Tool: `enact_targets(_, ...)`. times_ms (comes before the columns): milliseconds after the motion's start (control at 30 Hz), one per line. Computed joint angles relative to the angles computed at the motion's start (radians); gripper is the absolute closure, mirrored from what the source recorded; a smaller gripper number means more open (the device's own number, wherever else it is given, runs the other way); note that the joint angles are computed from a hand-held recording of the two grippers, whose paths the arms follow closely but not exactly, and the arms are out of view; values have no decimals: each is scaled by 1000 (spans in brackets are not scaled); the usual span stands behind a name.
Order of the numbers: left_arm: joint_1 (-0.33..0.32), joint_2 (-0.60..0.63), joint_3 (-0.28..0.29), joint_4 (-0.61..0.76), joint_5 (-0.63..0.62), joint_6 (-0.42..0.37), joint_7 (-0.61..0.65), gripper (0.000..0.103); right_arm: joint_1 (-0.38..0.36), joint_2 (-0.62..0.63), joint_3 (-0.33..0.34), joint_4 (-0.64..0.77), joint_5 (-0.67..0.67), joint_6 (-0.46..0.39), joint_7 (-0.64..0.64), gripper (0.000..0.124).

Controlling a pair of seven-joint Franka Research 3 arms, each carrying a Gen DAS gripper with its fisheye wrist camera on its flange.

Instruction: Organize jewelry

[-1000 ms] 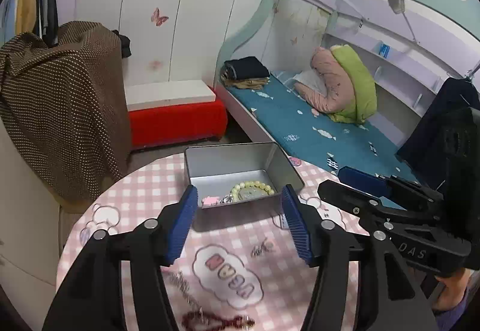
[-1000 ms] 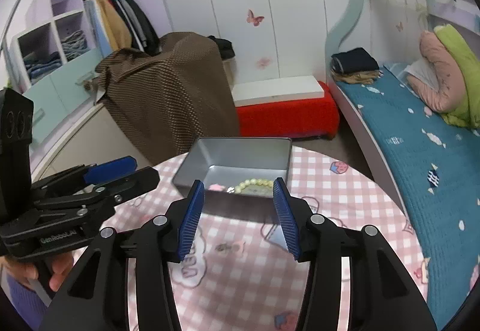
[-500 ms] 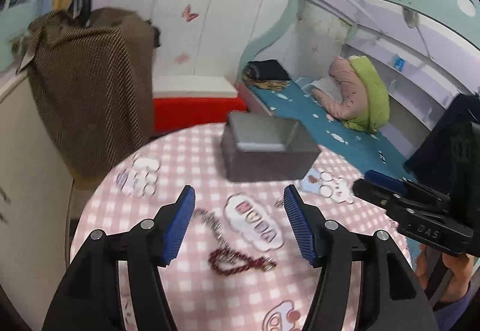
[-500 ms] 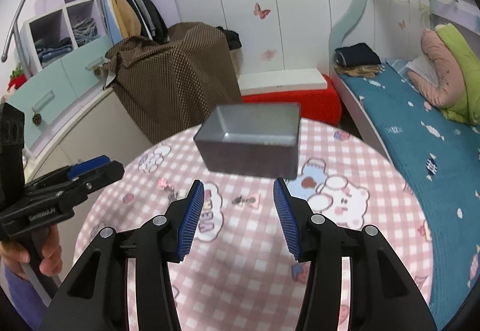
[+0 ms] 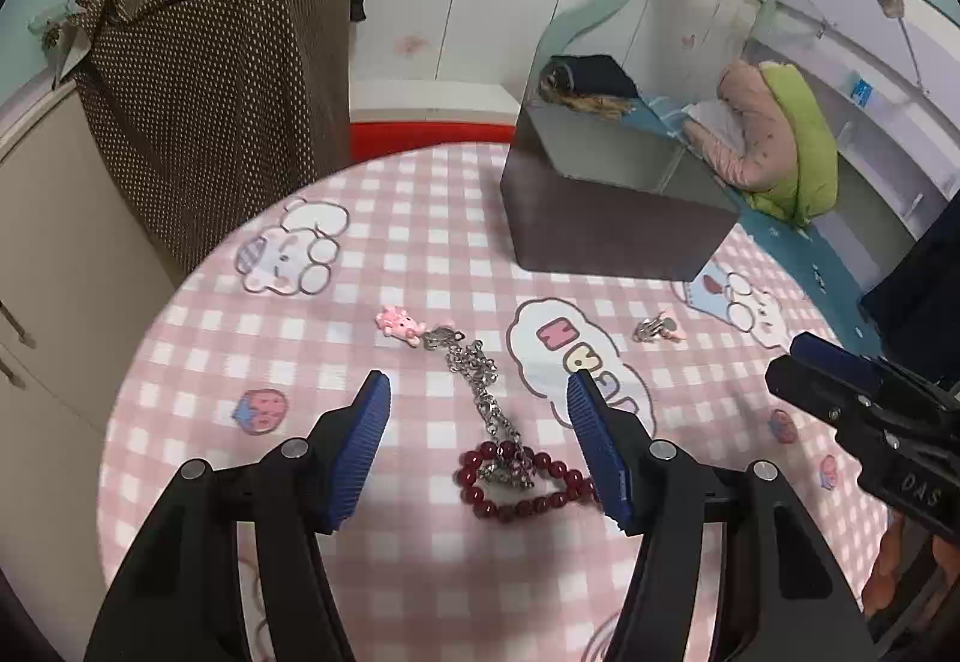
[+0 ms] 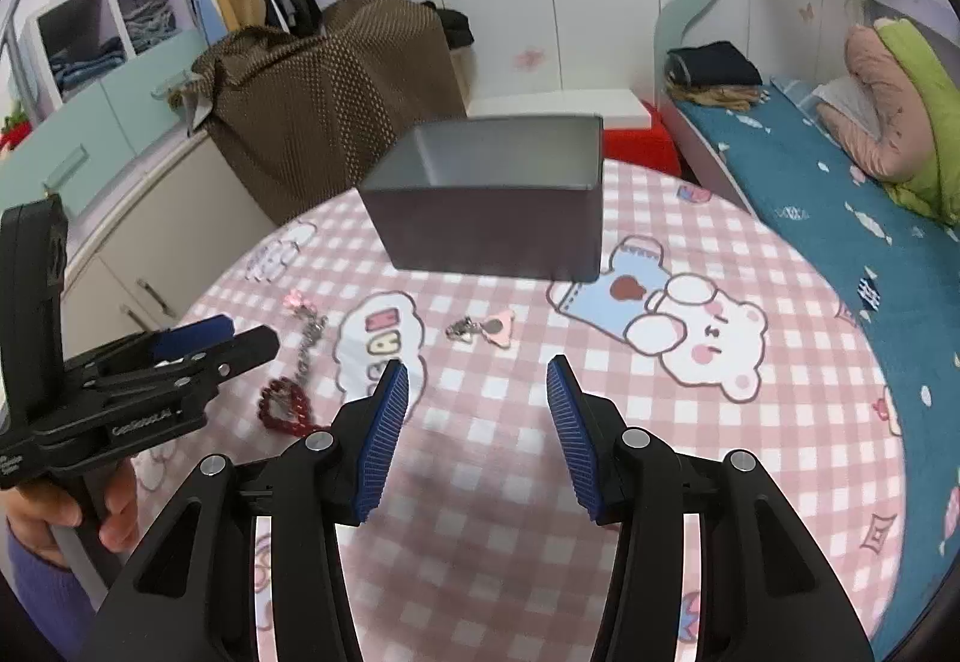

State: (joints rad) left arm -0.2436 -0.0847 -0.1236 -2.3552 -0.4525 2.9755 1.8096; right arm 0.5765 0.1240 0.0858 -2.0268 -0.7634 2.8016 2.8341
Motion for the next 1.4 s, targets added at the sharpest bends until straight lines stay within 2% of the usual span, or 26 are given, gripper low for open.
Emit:
enact_targets(200,37,66,-29,55,88,-27,-74,46,0,53,-11,32,67,6,-75,76)
enact_targets(267,52,84,-40,70,130,-31,-108,55,6,71,-20,47,88,5,-100,76)
enact_targets(300,59,92,-44,80,134,-44,-113,65,9,83,-24,57,101,3,-116,76)
enact_targets(400,77,111,-59,90,136,-29,-113,74,23,115,-40,89,136,-1,-163,76)
enact_targets(433,81,112,-60,87,179,-22,-142,84,28,126,-45,101,145,-8,-180,75)
enact_targets(467,85,114,-57,84,242,-12,-192,90,33,141,-50,120,154,-21,-197,70)
enact_targets(500,78,113,-46,81,249,-8,-194,95,43,148,-61,129,151,-24,-198,68)
enact_targets(533,99,113,-71,80,185,-2,-134,95,51,160,-70,144,147,-32,-201,67)
enact_targets(600,105,113,-78,83,148,-6,-96,95,57,184,-75,175,166,-50,-235,67)
enact_targets(700,105,97,-91,80,12,-3,36,95,63,224,-80,226,204,-82,-295,67)
enact_targets(900,67,50,-62,109,-317,-65,330,95,102,276,-114,304,206,-133,-349,68)
enact_targets(933,61,41,-54,113,-350,-79,359,95,104,279,-116,308,206,-132,-355,75)
enact_targets(967,55,33,-48,115,-368,-87,375,95,101,282,-111,312,218,-126,-370,87)
enact_targets(1033,46,15,-36,116,-395,-104,394,95,103,286,-108,319,236,-128,-390,100)
enact_targets(1167,19,-22,-15,107,-440,-116,438,95,125,281,-122,318,228,-141,-377,100)
enact_targets(1300,-6,-46,3,108,-470,-125,467,95,127,244,-125,264,227,-91,-341,101)
enact_targets(1400,-13,-46,3,114,-435,-115,439,95,124,204,-127,217,209,-57,-309,101)
